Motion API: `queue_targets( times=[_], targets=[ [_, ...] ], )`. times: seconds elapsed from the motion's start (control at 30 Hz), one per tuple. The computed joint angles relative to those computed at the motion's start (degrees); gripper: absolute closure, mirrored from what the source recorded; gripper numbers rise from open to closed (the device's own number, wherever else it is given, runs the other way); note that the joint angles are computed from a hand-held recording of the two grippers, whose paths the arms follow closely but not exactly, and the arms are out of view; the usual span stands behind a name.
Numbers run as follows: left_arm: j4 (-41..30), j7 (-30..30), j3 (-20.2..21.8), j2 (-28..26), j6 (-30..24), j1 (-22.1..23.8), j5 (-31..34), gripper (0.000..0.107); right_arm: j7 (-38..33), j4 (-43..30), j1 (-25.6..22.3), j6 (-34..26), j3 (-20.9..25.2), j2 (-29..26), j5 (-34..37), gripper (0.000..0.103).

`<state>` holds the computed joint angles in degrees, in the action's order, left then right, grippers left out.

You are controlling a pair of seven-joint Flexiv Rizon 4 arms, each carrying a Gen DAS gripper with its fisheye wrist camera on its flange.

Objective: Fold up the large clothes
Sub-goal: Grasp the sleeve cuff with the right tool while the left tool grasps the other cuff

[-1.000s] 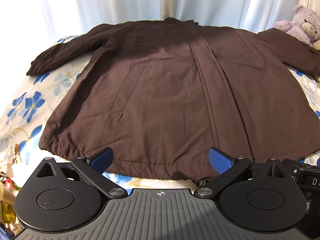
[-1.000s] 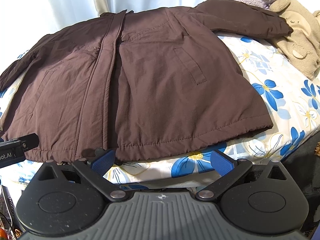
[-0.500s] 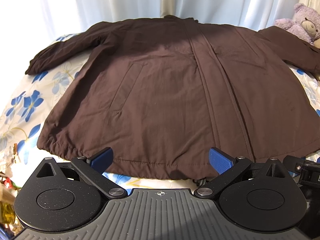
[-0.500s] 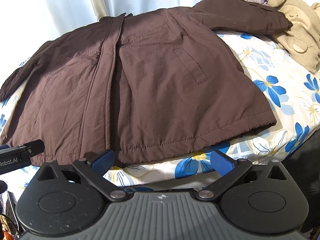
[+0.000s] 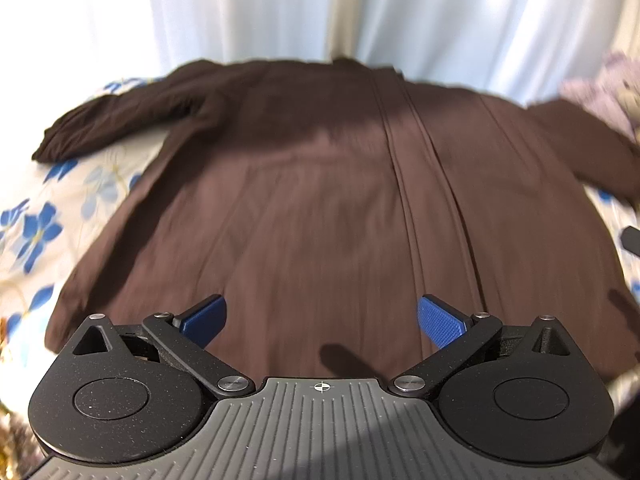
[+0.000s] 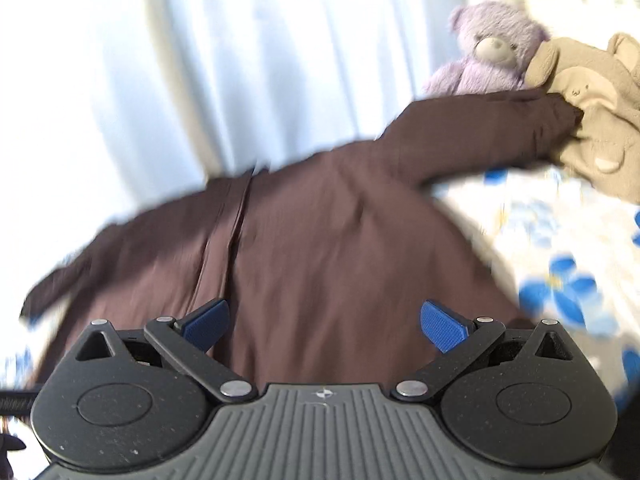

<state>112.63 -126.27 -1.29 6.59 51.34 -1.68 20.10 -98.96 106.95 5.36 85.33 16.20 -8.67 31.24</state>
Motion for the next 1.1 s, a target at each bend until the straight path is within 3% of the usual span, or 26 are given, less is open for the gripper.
queue_targets(
  times=[0.1, 0.2, 0.27, 0.33, 0.4, 0.5, 0.67, 0.73, 0.8, 0.83, 0.97, 1.03, 1.1],
  targets=[
    [-3.9, -1.6, 0.2, -4.7, 2.4, 1.2, 0.6, 0.004, 0.7, -11.7, -4.0, -5.1, 0.0, -7.3, 5.8, 0.001],
    [-8.2, -3.2, 1.3, -9.8, 3.7, 1.2, 1.1, 0.004, 5.4, -22.0, -6.4, -1.2, -0.3, -16.0, 9.4, 0.001],
    [-10.2, -3.9, 2.5, -12.9, 5.4, 0.8, 0.9, 0.004, 12.7, -28.3, -5.9, 0.0, -3.9, -21.7, 7.3, 0.002],
    [-12.7, -3.8, 3.6, -16.0, 5.3, 0.5, -0.2, 0.004, 21.2, -34.7, -4.5, -0.2, -8.7, -27.6, 4.9, 0.011],
    [-14.9, -3.6, 4.6, -18.8, 4.7, 0.0, -1.6, 0.004, 30.1, -41.7, -3.7, -2.6, -13.7, -33.3, 2.3, 0.032],
    [-16.1, -3.1, 5.7, -21.8, 5.1, -0.2, -5.4, 0.004, 42.7, -49.3, -2.4, -4.1, -21.3, -40.5, -2.0, 0.034],
    [-20.2, -5.3, 8.5, -25.0, 1.6, -2.7, -3.3, 0.004, 51.2, -62.8, -5.6, -7.1, -19.7, -50.0, -3.7, 0.038],
    [-20.9, -5.4, 8.7, -25.7, 0.8, -2.8, -3.6, 0.004, 53.9, -65.8, -5.9, -9.7, -19.4, -51.9, -5.7, 0.053],
    [-20.5, -4.4, 8.4, -25.8, 0.5, -2.1, -5.6, 0.004, 55.4, -68.4, -6.0, -13.0, -19.0, -53.5, -8.3, 0.078],
    [-20.3, -3.9, 8.2, -25.8, 0.1, -1.8, -6.5, 0.004, 55.2, -68.7, -6.0, -12.4, -18.3, -53.7, -9.0, 0.084],
    [-19.9, -1.9, 8.0, -25.8, -0.2, -0.9, -9.2, 0.004, 53.2, -63.6, -2.3, -6.0, -23.0, -50.1, -17.4, 0.090],
    [-21.1, -0.5, 7.7, -26.1, -2.2, -0.4, -10.6, 0.004, 47.9, -62.1, 0.1, -1.4, -24.9, -48.5, -21.4, 0.090],
    [-22.0, -0.9, 7.7, -26.1, -3.4, -0.2, -12.0, 0.004, 39.9, -58.8, 1.6, 4.8, -22.4, -46.1, -28.9, 0.090]
  ],
)
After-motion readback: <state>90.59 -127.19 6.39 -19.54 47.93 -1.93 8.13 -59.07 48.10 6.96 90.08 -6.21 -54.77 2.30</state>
